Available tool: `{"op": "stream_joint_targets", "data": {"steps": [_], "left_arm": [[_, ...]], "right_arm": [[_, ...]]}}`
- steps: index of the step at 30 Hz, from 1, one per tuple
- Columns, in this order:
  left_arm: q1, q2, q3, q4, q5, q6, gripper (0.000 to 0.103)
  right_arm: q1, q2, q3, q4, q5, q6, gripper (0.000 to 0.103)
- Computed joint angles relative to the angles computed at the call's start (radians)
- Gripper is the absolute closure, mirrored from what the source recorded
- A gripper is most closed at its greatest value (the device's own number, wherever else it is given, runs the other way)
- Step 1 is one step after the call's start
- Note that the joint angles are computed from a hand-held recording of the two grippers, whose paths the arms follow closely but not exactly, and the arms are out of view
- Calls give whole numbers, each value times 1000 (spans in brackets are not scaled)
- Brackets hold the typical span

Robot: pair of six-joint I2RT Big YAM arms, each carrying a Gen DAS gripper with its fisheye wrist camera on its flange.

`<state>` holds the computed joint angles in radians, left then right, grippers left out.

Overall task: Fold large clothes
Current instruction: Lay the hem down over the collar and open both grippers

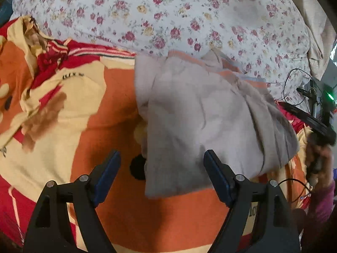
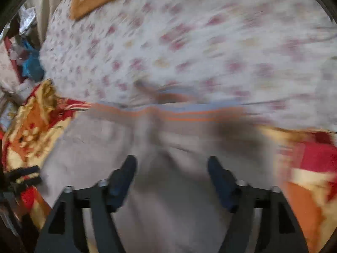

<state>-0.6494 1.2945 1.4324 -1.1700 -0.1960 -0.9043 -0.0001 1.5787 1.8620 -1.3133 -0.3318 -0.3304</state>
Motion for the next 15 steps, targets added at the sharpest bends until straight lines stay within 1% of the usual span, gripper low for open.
{"op": "stream_joint_targets", "data": {"steps": [2, 3, 5, 6, 7, 8, 9, 10, 11, 12, 13, 15], "left_arm": [[7, 13, -10, -1, 15, -11, 21], [15, 21, -18, 0, 22, -17, 21], [28, 30, -35, 3, 35, -62, 21], [28, 27, -44, 17, 32, -70, 21], [24, 27, -42, 18, 16, -68, 21], [21, 30, -37, 10, 8, -62, 21], [15, 36, -24, -11, -6, -54, 21], [8, 42, -11, -36, -27, -49, 21], [6, 44, -6, -50, -37, -46, 21], [5, 43, -4, -58, -39, -48, 21], [5, 39, -3, -66, -38, -59, 21], [4, 31, 3, -83, -45, -82, 21]], "right_arm": [[-66, -46, -37, 36, 26, -29, 19], [-98, -52, -50, 36, 41, -41, 19], [-134, -16, -32, -24, 63, -31, 20], [-156, 6, -27, -87, 49, -46, 46], [-181, 16, -35, -137, -2, -81, 100], [-198, 4, -57, -136, -21, -89, 97], [-209, -22, -88, -108, -28, -95, 98], [-226, -38, -97, -108, -46, -121, 99], [-245, -52, -105, -104, -73, -126, 99], [-257, -59, -111, -96, -83, -106, 101], [-260, -65, -122, -88, -60, -93, 103], [-257, -74, -157, -87, -9, -104, 103]]}}
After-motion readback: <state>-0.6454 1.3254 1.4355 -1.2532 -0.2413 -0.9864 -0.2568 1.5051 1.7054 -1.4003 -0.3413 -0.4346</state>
